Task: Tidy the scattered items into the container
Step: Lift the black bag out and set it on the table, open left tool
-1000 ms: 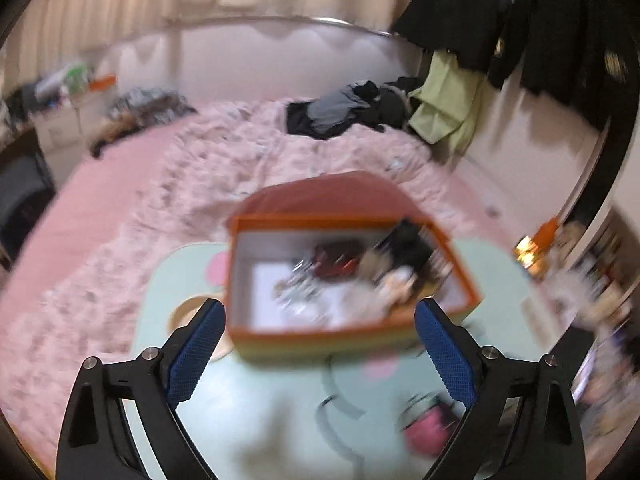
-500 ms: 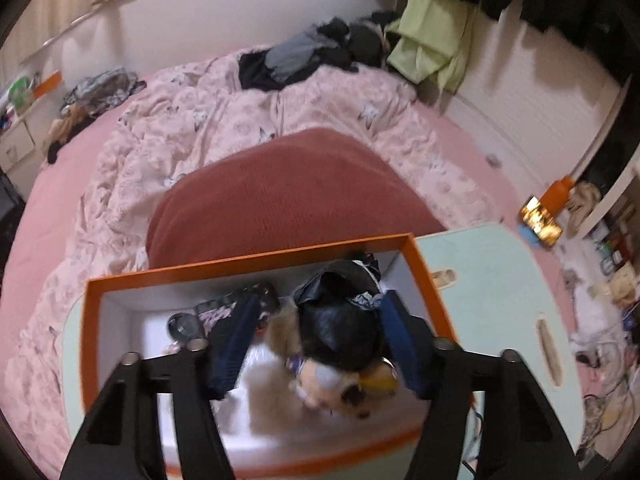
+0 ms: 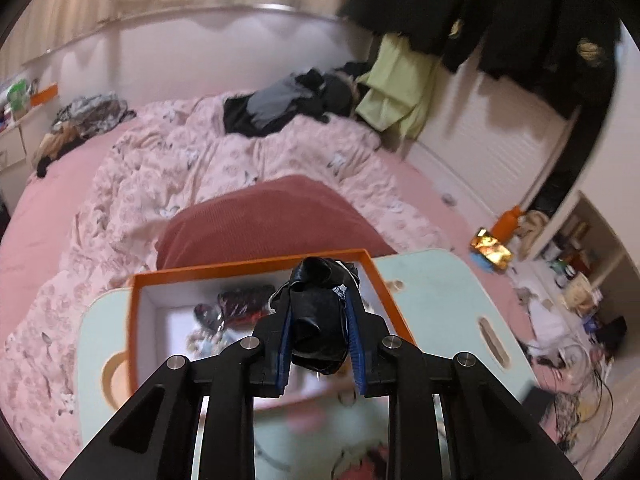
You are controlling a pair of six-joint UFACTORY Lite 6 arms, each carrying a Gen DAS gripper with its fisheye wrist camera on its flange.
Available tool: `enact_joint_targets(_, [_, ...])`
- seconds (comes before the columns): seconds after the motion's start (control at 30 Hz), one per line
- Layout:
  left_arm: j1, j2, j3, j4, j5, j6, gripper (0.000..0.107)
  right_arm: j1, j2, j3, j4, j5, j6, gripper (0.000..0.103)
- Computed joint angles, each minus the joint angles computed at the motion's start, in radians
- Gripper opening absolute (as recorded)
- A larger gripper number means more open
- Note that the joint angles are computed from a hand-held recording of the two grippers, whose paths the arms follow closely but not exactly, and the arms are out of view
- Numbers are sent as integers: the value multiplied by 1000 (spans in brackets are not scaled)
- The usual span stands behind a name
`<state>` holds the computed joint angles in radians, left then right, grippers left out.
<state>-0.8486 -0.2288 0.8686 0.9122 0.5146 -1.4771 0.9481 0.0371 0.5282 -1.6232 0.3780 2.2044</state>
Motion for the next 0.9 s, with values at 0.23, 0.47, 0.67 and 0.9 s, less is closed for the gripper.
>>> enact_joint_targets(0.23, [-201, -298, -333, 83, 85, -195, 23, -2, 1, -2, -10, 1, 11, 103])
enact_joint_targets(0.47, [-165, -172, -519, 435, -79, -635, 25, -3, 3, -1, -12, 1, 13, 103])
enact_joint_targets(0.67, [-255, 12, -522, 676, 8, -980, 63, -3, 7, 2, -14, 1, 14, 103])
enact_joint_targets(0.9, [-397, -104, -632, 737, 127, -1193, 92, -3, 9, 4, -11, 2, 14, 103])
